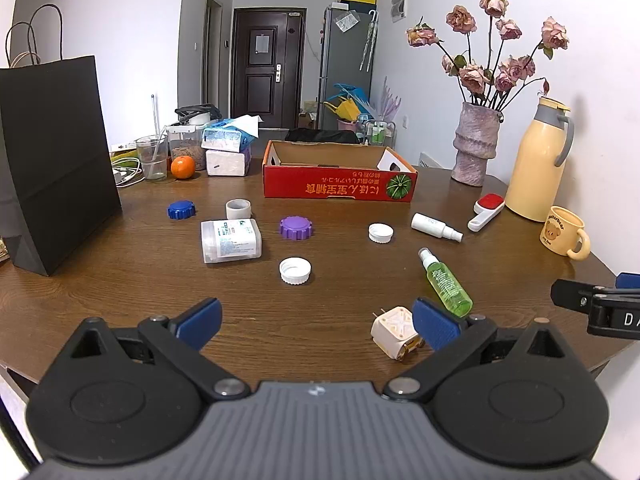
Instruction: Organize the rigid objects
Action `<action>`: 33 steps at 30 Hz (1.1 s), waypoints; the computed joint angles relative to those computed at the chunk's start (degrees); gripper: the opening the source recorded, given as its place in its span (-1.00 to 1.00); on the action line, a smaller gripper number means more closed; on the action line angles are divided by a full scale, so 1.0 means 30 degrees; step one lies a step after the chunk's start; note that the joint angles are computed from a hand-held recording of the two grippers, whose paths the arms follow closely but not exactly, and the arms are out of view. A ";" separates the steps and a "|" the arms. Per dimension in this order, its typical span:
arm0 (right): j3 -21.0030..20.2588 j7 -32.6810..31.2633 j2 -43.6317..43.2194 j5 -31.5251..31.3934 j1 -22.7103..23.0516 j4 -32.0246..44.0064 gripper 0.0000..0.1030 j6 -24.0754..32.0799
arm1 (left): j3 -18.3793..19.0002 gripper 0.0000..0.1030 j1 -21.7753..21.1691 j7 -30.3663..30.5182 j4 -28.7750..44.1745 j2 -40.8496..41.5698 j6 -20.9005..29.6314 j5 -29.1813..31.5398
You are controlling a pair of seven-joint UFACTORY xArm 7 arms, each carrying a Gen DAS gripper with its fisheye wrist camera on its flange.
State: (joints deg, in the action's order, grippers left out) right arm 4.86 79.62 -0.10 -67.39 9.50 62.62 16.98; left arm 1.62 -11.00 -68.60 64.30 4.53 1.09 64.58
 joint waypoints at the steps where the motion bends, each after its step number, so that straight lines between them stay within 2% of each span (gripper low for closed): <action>1: -0.0001 -0.0023 0.0010 0.0017 0.0002 0.0001 1.00 -0.0016 | -0.0007 1.00 0.0023 0.0085 -0.0026 -0.0007 -0.0029 -0.0090; 16: -0.0013 -0.0093 0.0067 0.0051 0.0090 0.0067 1.00 -0.0036 | 0.0093 1.00 0.0000 0.0558 -0.0060 0.0016 -0.0113 -0.0591; 21: -0.0003 -0.0135 0.0099 0.0071 0.0114 0.0108 1.00 -0.0056 | 0.0074 1.00 0.0110 0.1325 -0.0126 -0.0026 -0.0158 -0.1415; 33: -0.0015 -0.0005 0.0102 -0.0016 0.0164 0.0113 1.00 0.0005 | 0.0279 1.00 -0.0044 0.1300 -0.0124 -0.0008 -0.0233 -0.1349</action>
